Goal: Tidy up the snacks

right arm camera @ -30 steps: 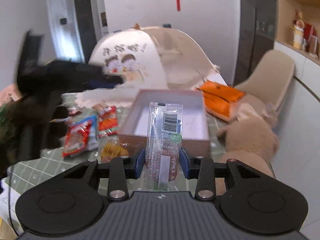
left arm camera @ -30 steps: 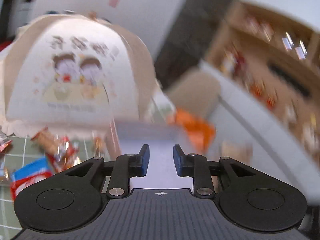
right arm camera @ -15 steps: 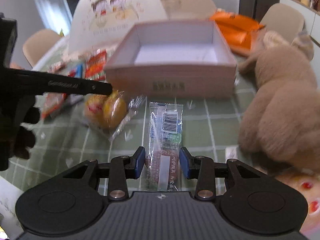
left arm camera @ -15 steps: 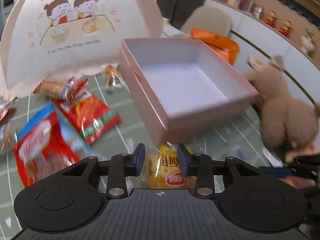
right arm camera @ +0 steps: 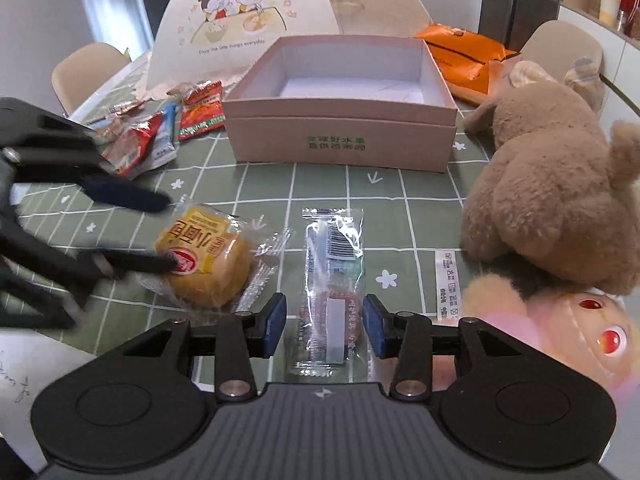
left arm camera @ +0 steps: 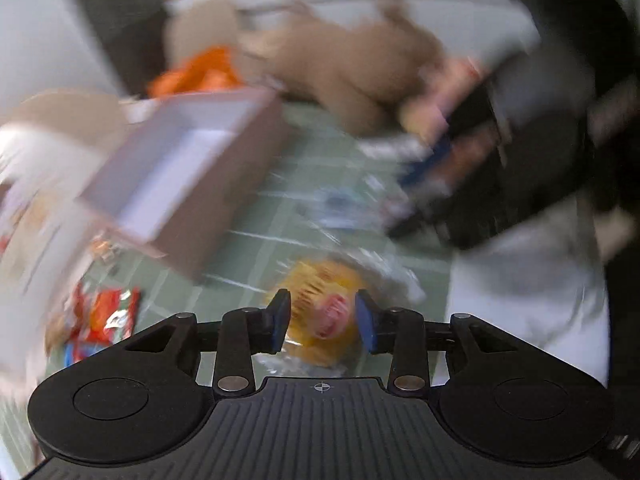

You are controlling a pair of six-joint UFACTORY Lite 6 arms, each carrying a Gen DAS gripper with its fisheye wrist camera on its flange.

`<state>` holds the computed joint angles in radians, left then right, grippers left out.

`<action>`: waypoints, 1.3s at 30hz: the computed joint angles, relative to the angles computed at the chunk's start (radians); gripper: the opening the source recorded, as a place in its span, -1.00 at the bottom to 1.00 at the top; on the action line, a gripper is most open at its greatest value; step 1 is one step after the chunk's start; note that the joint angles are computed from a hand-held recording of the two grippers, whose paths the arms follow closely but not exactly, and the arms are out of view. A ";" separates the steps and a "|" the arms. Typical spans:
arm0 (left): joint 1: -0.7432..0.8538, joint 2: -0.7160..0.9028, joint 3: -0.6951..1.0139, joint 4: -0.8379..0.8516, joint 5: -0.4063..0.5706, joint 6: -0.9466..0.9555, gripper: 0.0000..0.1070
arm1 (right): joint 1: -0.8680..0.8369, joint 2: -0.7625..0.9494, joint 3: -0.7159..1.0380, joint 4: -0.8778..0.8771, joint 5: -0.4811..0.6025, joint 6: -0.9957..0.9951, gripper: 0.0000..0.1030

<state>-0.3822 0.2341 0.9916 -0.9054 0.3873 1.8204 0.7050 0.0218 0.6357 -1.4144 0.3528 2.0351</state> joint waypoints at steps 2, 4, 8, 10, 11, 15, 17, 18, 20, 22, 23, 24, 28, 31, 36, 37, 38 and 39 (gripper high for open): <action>-0.035 0.036 0.026 0.084 -0.023 -0.043 0.29 | 0.010 -0.024 -0.009 0.037 0.017 -0.025 -0.17; -0.043 0.083 0.059 0.078 0.004 -0.040 0.61 | 0.023 -0.063 -0.033 0.060 0.036 -0.026 -0.12; -0.029 0.084 0.069 0.050 0.055 0.004 0.56 | 0.048 -0.129 -0.074 0.112 0.082 -0.044 0.05; -0.033 0.100 0.082 0.036 0.016 0.007 0.54 | 0.054 -0.150 -0.092 0.119 0.088 -0.040 0.09; -0.035 0.126 0.112 0.062 -0.004 -0.034 0.55 | 0.052 -0.154 -0.099 0.113 0.081 -0.032 0.11; 0.000 0.287 0.313 0.159 0.087 -0.296 0.54 | 0.030 -0.107 -0.082 0.065 0.043 0.004 0.12; 0.012 0.382 0.432 0.234 0.166 -0.489 0.49 | 0.014 -0.074 -0.064 0.020 0.020 0.031 0.12; 0.024 0.424 0.484 0.253 0.225 -0.572 0.46 | 0.004 -0.052 -0.051 -0.001 0.009 0.045 0.12; 0.046 0.430 0.502 0.245 0.267 -0.648 0.33 | -0.016 0.002 -0.020 -0.047 -0.007 0.074 0.12; 0.066 0.429 0.518 0.264 0.299 -0.759 0.09 | -0.028 0.056 0.014 -0.057 -0.014 0.074 0.10; 0.082 0.419 0.514 0.264 0.322 -0.824 0.07 | -0.030 0.079 0.032 -0.035 -0.016 0.042 -0.01; 0.093 0.397 0.497 0.252 0.330 -0.848 0.07 | -0.024 0.089 0.041 -0.017 -0.005 0.015 -0.11; 0.098 0.209 0.375 0.202 0.296 -0.853 0.07 | -0.015 0.022 0.031 0.073 -0.017 -0.105 -0.30; 0.087 0.120 0.415 0.207 0.283 -0.919 0.07 | -0.029 -0.120 0.009 0.197 -0.022 -0.242 -0.30; 0.052 0.233 0.752 0.210 0.239 -1.062 0.08 | -0.049 -0.282 0.056 0.322 0.025 -0.426 -0.30; 0.040 0.300 0.856 0.226 0.231 -1.113 0.09 | -0.055 -0.282 0.076 0.328 0.026 -0.450 -0.30; 0.030 0.388 0.961 0.214 0.188 -1.137 0.08 | -0.059 -0.272 0.098 0.331 0.033 -0.466 -0.30; 0.025 0.484 1.066 0.209 0.172 -1.173 0.08 | -0.057 -0.253 0.126 0.336 0.054 -0.481 -0.30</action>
<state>-0.3577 0.7177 2.0571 -0.6961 0.5592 0.6476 0.6479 -0.2317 0.7615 -1.0785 0.4072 1.5538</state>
